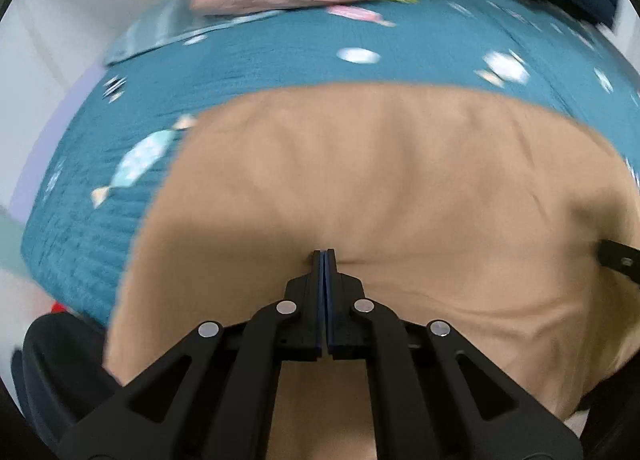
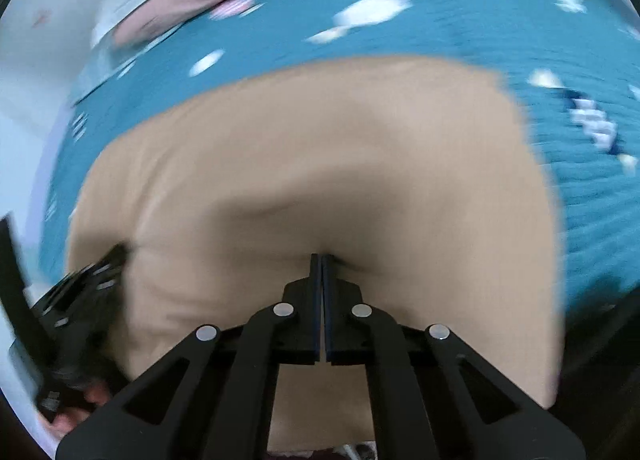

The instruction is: Fold large clothes

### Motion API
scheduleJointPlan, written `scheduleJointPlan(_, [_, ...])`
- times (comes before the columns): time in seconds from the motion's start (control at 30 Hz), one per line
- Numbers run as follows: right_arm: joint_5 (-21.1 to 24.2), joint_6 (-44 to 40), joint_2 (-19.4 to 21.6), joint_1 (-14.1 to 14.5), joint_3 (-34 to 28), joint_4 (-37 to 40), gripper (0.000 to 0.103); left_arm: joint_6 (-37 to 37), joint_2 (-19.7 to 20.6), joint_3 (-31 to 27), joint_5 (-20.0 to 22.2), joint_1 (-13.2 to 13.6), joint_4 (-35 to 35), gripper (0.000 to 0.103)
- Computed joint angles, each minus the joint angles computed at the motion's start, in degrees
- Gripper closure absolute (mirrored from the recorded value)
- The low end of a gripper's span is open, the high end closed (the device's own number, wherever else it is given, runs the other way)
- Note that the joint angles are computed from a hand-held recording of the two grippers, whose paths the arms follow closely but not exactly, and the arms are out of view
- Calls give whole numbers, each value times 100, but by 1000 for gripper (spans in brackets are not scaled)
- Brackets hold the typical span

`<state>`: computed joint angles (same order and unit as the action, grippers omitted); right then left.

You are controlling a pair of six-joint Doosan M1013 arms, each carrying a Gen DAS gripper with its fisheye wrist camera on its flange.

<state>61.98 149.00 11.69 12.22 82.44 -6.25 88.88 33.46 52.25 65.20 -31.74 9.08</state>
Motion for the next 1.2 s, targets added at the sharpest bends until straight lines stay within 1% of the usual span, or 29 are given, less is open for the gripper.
scheduleJointPlan(0.03, [-63,205,-97,-93,118,17,103,-137,51,-104,71,54,-6,101])
scheduleJointPlan(0.07, [-32,405,-150,-136,175,-66,103,-311,115,-231,177,137,-56,101])
scheduleJointPlan(0.17, [388,1106,-264,-151,235,-723,103,-708,200,-420,306,317,-115,101])
scheduleJointPlan(0.2, [477,1268,-298,-166,253,-850,96,-732,203,-442,304,353,-182,101])
scheduleJointPlan(0.23, [597,1397,-306,-174,247,-926,95,-773,186,-425,251,378,-230,101])
scheduleJointPlan(0.27, [709,1581,-371,-205,317,-973,89,-780,170,-395,206,368,-180,101])
scheduleJointPlan(0.3, [685,1665,-426,-253,390,-913,73,-761,170,-387,189,341,-92,101])
scheduleJointPlan(0.33, [573,1766,-506,-338,510,-734,63,-726,144,-325,128,287,93,101])
scheduleJointPlan(0.37, [478,1794,-528,-417,566,-572,46,-712,120,-260,71,241,243,101])
scheduleJointPlan(0.4, [358,1770,-570,-507,663,-305,37,-689,105,-215,36,200,386,100])
scheduleJointPlan(0.43, [348,1629,-562,-616,718,69,31,-682,109,-214,37,185,433,100])
scheduleJointPlan(0.47, [416,1480,-500,-721,722,415,16,-688,115,-222,52,177,463,100])
scheduleJointPlan(0.5, [339,1324,-488,-829,817,822,11,-698,122,-239,82,182,450,100])
scheduleJointPlan(0.53, [93,1236,-525,-914,958,1175,11,-704,130,-256,105,192,423,100])
scheduleJointPlan(0.57, [8,1256,-550,-932,1003,1228,10,-709,149,-290,135,208,373,100])
scheduleJointPlan(0.6, [-15,1243,-558,-929,998,1213,11,-730,161,-325,177,228,287,100])
scheduleJointPlan(0.63, [-135,1149,-594,-936,1029,1282,13,-735,175,-354,202,247,225,100])
scheduleJointPlan(0.7, [-875,859,-779,-1001,1298,1798,27,-761,188,-387,244,266,133,100])
scheduleJointPlan(0.73, [-1146,679,-852,-1054,1427,2100,28,-763,190,-394,256,275,97,100])
scheduleJointPlan(0.77, [-1505,359,-910,-1126,1590,2628,28,-756,188,-393,259,276,86,100])
scheduleJointPlan(0.8, [-1661,175,-928,-1168,1678,2940,28,-742,180,-377,247,269,106,100])
scheduleJointPlan(0.87, [-1784,194,-961,-1179,1750,3046,27,-717,170,-359,231,261,131,100])
scheduleJointPlan(1.0, [-2405,463,-1205,-1239,2109,3427,28,-704,184,-391,259,279,58,100])
scheduleJointPlan(1.07, [-3037,691,-1358,-1234,2438,3821,26,-680,181,-388,253,289,20,100])
scheduleJointPlan(1.1, [-3391,614,-1427,-1211,2603,4178,22,-665,180,-388,249,291,17,100])
scheduleJointPlan(1.13, [-3528,461,-1459,-1189,2663,4402,21,-660,178,-383,245,290,19,100])
scheduleJointPlan(1.17, [-3405,354,-1436,-1201,2603,4369,19,-661,180,-383,244,287,30,100])
scheduleJointPlan(1.2, [-3037,162,-1348,-1204,2418,4159,17,-679,182,-383,244,285,43,100])
